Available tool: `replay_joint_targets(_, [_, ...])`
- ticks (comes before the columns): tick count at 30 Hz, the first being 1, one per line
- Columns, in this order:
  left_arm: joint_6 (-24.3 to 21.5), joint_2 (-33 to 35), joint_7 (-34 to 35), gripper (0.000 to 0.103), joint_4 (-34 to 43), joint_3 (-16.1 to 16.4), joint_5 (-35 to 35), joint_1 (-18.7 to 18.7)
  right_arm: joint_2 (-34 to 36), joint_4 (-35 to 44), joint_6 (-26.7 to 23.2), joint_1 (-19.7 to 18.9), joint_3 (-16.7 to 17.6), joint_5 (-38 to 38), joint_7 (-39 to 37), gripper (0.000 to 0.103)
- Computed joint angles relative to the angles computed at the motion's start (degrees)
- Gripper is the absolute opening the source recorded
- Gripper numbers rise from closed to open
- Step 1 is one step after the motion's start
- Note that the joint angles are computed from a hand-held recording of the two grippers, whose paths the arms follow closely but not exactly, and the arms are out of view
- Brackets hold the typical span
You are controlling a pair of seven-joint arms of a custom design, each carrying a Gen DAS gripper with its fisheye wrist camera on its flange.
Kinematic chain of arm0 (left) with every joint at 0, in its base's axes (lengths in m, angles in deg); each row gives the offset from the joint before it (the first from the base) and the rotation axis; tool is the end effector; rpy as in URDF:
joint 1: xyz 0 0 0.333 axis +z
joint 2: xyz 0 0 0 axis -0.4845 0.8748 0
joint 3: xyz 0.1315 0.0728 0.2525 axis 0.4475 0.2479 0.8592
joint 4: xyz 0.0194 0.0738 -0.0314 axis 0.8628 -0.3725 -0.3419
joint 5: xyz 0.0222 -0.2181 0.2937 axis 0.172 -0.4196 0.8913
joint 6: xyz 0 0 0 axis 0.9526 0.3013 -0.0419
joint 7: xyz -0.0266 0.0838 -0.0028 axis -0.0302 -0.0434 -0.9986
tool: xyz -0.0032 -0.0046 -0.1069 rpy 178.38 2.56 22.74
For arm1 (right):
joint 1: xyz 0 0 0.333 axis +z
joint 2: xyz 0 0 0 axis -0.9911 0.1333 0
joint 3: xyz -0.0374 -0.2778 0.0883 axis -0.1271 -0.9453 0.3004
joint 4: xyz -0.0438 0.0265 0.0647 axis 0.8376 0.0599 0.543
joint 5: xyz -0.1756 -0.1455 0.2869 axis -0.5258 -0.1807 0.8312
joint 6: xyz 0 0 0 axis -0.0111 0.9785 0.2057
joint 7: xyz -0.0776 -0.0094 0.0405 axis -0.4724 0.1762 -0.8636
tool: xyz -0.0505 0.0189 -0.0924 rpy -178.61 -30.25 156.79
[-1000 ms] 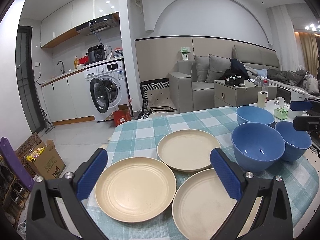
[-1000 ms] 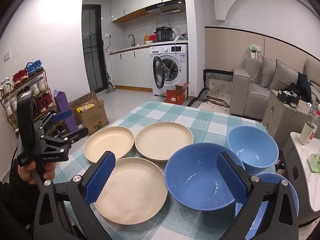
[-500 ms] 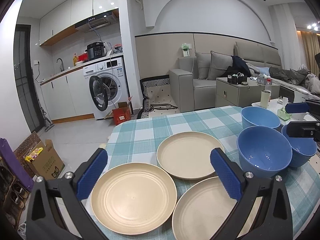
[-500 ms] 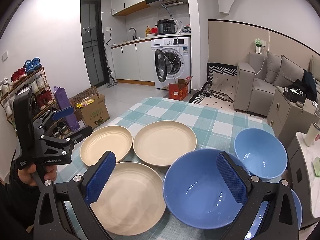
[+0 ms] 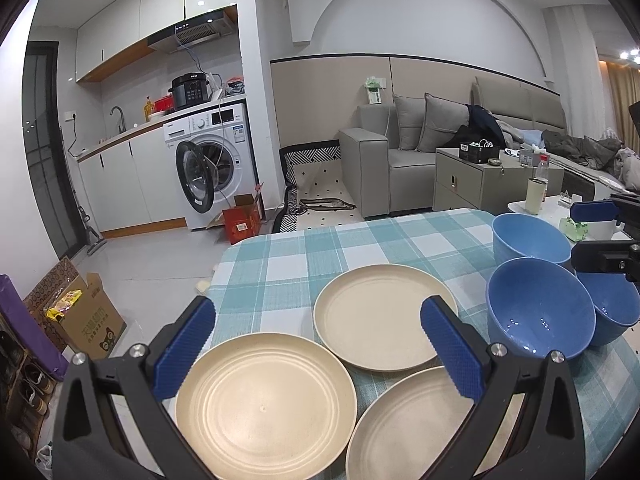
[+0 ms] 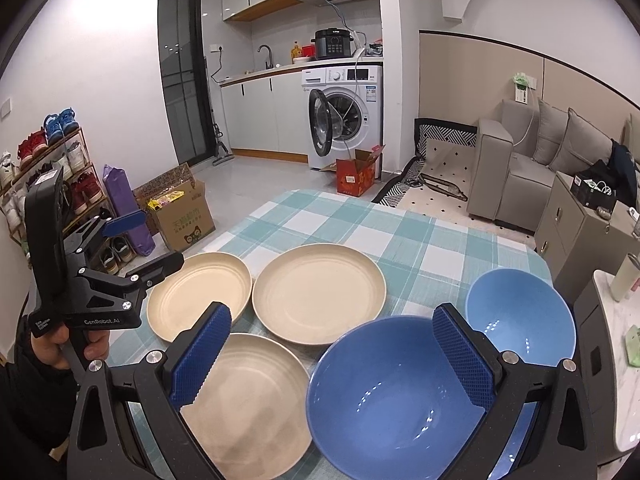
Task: Organize plates and bowls
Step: 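Move the right tool forward and down toward the large cream plate's rim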
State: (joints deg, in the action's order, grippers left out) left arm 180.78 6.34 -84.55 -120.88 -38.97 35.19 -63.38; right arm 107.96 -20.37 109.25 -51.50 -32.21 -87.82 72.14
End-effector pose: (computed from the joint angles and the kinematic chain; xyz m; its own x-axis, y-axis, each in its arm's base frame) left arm 0.5998 -0.4091 0.3833 -0.0396 -0.9961 -0.0787 -0.4470 0.0881 -0.8902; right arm 0.6118 0.4018 0.4429 0.5119 -0.8584 -0.0338 -0.5356 -0.2881 -0.7938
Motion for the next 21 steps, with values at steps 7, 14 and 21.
replay_joint_targets(7, [1.08, 2.91, 5.48, 0.103, 3.49, -0.27, -6.25, 1.44, 5.63, 10.4, -7.21, -1.44, 1.4, 1.49, -3.51, 0.103])
replay_joint_targets(14, [1.8, 6.89, 11.63, 0.103, 8.97, 1.53, -13.52, 1.37, 13.17, 23.79, -14.9, -1.51, 1.63, 3.55, -6.32, 0.103])
replay_joint_targets(21, [2.14, 10.73, 17.4, 0.103, 14.22, 3.07, -20.31, 0.95, 22.07, 39.7, -23.34, -1.26, 1.16, 5.73, -7.66, 0.103])
